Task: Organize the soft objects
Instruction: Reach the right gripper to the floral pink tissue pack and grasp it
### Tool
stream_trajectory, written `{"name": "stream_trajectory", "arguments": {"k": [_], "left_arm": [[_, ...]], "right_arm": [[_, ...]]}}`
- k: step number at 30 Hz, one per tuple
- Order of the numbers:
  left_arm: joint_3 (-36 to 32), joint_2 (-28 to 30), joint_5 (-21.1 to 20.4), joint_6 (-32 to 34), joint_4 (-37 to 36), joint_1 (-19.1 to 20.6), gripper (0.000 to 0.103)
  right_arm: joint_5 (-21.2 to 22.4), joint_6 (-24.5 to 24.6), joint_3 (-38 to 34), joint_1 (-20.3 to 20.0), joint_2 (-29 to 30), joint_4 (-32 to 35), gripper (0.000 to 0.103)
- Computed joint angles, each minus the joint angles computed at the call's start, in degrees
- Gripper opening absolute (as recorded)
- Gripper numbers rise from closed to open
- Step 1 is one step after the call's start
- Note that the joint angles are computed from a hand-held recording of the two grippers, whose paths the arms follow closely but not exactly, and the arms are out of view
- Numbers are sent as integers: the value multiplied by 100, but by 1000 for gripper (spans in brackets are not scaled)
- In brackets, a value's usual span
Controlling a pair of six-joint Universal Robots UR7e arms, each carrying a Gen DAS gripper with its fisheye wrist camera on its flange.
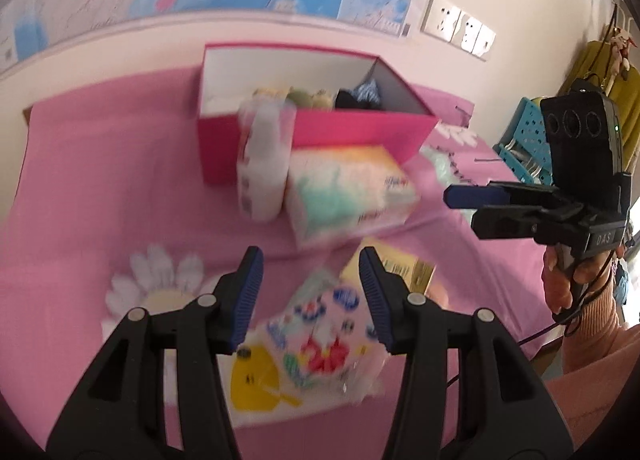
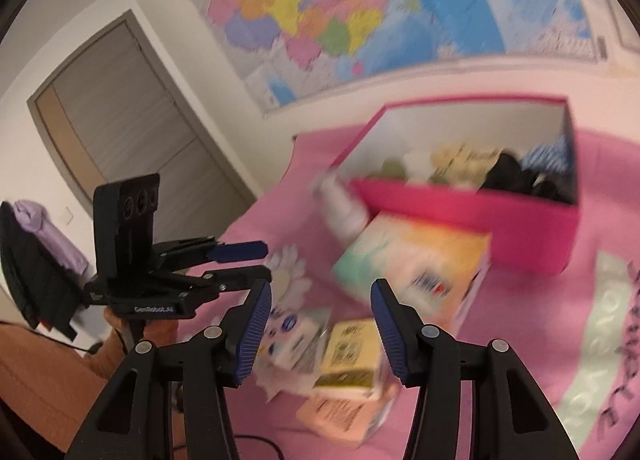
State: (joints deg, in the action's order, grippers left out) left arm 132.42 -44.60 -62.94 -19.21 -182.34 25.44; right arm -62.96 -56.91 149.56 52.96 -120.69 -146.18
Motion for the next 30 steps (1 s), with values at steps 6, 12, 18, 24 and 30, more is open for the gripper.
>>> {"name": "stream_trajectory", "arguments": {"k": [6, 12, 18, 24, 30], "left_arm": [[405, -100, -59, -415, -113, -52, 52], [593, -166, -147, -495, -93, -85, 52], [686, -156, -408, -547, -227, -6, 52], [723, -115, -619, -525, -380, 68, 52], [716, -76, -624, -513, -416, 12, 48]], "right_arm": [[-83, 100, 252, -48, 498, -182, 53], [-203, 328, 387, 104, 945, -637, 53], [-454, 564, 479, 435, 1378, -1361, 51], [-564, 697, 501, 572, 1692, -1701, 43], [-705, 835, 531, 663, 1928, -2074, 38]]}}
